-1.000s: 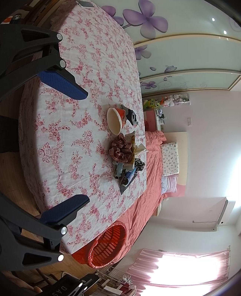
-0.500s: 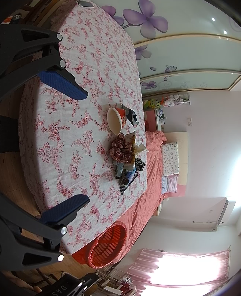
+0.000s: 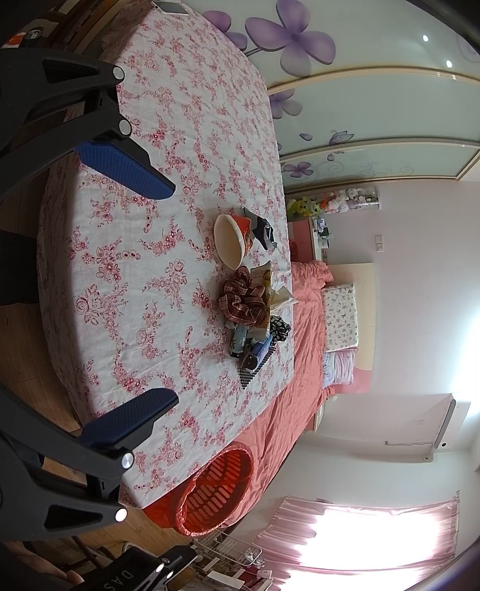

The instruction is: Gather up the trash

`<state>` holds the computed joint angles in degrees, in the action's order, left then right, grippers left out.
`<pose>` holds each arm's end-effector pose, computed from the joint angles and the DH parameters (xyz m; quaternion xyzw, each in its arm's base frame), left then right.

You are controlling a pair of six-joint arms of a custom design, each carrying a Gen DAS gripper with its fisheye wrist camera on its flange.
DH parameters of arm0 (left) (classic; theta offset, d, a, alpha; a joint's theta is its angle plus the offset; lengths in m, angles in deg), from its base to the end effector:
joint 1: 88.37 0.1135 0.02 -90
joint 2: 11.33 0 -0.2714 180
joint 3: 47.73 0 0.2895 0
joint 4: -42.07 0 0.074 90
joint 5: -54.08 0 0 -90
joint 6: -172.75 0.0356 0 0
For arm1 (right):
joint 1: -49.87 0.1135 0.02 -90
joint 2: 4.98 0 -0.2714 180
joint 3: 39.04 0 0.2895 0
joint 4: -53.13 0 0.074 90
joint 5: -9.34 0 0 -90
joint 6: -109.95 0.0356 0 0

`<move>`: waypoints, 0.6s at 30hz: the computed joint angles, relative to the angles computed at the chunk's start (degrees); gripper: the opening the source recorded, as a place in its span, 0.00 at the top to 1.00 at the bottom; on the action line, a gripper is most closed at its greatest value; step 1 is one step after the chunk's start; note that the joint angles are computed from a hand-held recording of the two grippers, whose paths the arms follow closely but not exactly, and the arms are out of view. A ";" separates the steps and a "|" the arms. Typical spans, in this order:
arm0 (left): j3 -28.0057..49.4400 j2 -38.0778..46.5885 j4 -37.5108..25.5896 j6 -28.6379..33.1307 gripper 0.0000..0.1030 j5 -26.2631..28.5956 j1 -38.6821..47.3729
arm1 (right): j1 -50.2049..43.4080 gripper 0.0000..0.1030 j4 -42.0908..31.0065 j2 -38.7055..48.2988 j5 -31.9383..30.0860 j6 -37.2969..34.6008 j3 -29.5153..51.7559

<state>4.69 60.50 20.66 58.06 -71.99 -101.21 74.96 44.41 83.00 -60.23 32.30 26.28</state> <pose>0.2837 -0.0432 0.2080 -0.2174 0.8467 0.1393 0.4652 0.3397 0.1453 0.2173 -0.0089 0.8625 0.0082 0.5059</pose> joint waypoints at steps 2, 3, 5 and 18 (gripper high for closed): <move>0.00 -0.03 -0.06 -0.08 0.02 0.05 -0.01 | -0.02 0.04 0.05 0.08 0.00 -0.01 0.03; 0.02 0.01 -0.02 -0.04 0.02 -0.01 -0.01 | -0.02 0.04 0.07 0.27 -0.02 0.00 0.17; 0.02 0.01 -0.02 -0.04 0.02 -0.01 -0.01 | -0.02 0.04 0.12 0.66 -0.02 -0.01 0.49; 1.24 5.13 3.12 -0.02 0.02 5.04 7.54 | 0.80 0.04 1.44 6.84 -1.42 -1.16 5.92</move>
